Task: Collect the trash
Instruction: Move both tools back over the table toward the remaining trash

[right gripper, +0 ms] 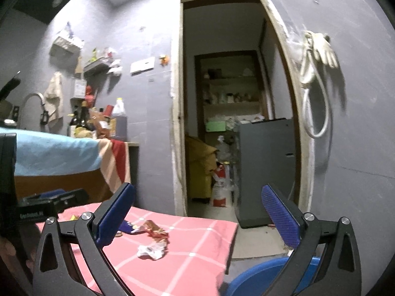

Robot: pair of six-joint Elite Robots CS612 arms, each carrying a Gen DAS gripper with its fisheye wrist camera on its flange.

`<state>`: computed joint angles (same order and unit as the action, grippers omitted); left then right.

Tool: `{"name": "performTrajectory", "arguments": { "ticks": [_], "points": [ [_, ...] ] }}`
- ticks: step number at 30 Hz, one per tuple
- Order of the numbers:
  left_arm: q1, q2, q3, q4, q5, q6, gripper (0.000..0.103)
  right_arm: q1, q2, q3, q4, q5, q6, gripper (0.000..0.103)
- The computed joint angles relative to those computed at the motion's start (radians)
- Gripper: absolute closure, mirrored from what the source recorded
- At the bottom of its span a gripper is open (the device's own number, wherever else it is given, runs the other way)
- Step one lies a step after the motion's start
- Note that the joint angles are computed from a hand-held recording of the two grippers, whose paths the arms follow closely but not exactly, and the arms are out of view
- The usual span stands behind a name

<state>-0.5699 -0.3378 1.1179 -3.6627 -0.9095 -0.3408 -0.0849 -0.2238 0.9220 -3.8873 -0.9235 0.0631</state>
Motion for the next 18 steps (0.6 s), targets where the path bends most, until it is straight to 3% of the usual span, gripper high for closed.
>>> {"name": "performTrajectory", "arguments": {
  "ticks": [10, 18],
  "points": [
    [-0.005, -0.027, 0.102, -0.065, 0.099, 0.028, 0.003, 0.025, 0.002, -0.002, 0.035, 0.074, -0.09, 0.0],
    [0.004, -0.047, 0.166, -0.018, 0.105, -0.006, 0.003, 0.042, -0.002, 0.007, 0.108, 0.114, -0.162, 0.0]
  ]
}}
